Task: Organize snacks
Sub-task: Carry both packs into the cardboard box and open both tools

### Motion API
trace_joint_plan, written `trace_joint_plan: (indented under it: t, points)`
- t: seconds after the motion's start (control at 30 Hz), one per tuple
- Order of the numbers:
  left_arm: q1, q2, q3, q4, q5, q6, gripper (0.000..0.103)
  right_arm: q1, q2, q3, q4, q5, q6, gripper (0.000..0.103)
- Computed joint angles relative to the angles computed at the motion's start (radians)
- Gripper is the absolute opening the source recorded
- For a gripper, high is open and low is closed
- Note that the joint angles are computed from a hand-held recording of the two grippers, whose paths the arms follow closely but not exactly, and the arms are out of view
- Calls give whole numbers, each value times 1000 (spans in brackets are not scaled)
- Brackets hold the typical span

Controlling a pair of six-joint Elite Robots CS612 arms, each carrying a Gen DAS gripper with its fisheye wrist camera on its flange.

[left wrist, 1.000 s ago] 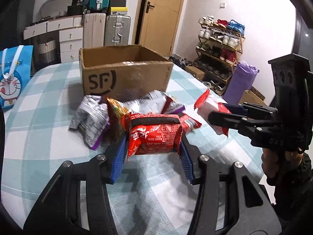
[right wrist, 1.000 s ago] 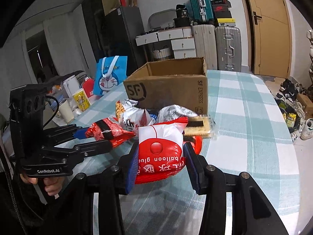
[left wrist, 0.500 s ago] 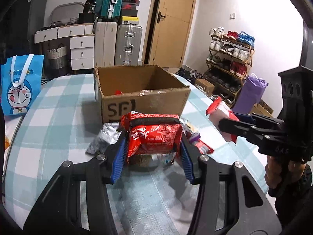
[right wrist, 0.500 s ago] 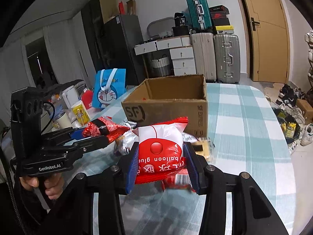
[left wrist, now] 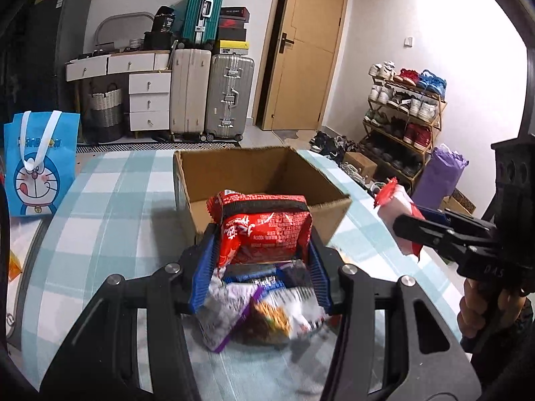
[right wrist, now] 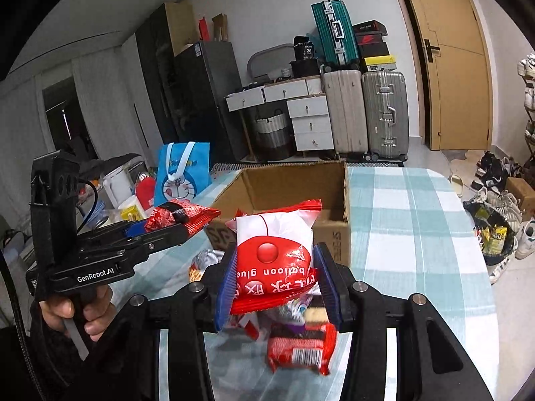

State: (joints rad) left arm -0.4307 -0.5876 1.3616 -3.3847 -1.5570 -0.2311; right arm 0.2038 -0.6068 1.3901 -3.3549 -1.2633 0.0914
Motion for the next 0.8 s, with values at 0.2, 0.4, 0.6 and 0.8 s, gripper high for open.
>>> trace_joint_plan:
  t: [0.2, 0.4, 0.6, 0.8]
  points:
    - [14, 30, -82, 34, 13, -9, 47, -3, 19, -51, 22, 15, 12, 45]
    - [26, 73, -172, 101, 21, -6, 47, -3, 50, -127, 73, 24, 5, 45]
    - [34, 127, -265, 155, 14, 2, 47, -2, 86, -206, 137, 14, 10, 45]
    - [38, 175, -343, 216, 3, 6, 47, -2, 122, -279, 201, 2, 3, 45]
